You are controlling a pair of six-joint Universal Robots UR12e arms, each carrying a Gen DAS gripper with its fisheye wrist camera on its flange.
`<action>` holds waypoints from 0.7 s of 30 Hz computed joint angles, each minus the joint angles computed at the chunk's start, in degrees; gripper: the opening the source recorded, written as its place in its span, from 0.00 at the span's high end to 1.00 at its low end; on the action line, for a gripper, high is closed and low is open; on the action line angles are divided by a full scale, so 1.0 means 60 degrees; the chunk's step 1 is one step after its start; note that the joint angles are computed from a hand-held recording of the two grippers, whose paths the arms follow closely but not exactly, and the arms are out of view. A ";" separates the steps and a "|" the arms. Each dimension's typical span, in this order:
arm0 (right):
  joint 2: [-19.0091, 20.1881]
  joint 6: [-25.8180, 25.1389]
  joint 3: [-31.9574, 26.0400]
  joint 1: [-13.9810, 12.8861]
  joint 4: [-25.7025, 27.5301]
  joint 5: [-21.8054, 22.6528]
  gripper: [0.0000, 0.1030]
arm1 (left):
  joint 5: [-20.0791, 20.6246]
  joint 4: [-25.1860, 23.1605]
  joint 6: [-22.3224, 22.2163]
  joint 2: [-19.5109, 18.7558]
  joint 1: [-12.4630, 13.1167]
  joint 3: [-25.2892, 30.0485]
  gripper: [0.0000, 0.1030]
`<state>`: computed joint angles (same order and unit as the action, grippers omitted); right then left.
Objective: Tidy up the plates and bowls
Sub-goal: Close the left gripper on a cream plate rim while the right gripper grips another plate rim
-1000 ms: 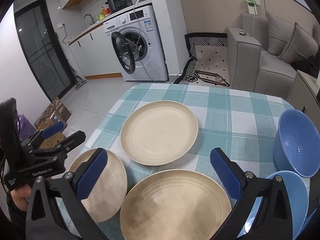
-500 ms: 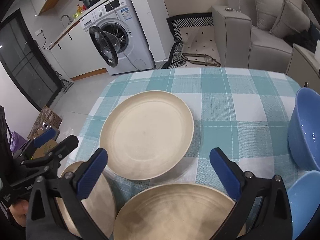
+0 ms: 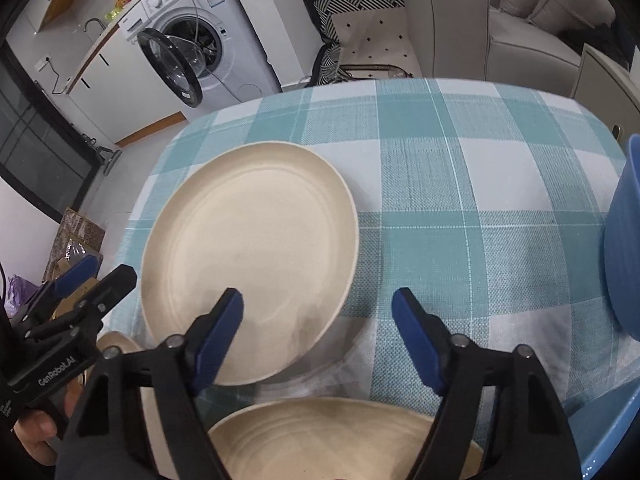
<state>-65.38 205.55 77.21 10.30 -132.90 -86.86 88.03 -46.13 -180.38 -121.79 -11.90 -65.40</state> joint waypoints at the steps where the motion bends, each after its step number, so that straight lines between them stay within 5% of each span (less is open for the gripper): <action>1: 0.0015 -0.0011 0.0008 -0.0012 0.0015 0.0020 0.29 | -0.0024 -0.0080 0.0029 -0.0035 0.0000 0.0039 0.28; 13: 0.0060 -0.0091 0.0063 -0.0064 -0.0008 0.0185 0.58 | -0.0165 -0.0941 0.0123 -0.0376 -0.0062 0.0479 0.61; 21: 0.0067 -0.0204 0.0073 -0.0079 0.0031 0.0391 0.73 | 0.0130 -0.0925 0.0275 -0.0386 -0.0124 0.0453 0.73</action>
<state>-64.98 204.33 77.64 9.83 -132.71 -84.52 88.81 -51.68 -178.73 -124.10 -12.64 -62.67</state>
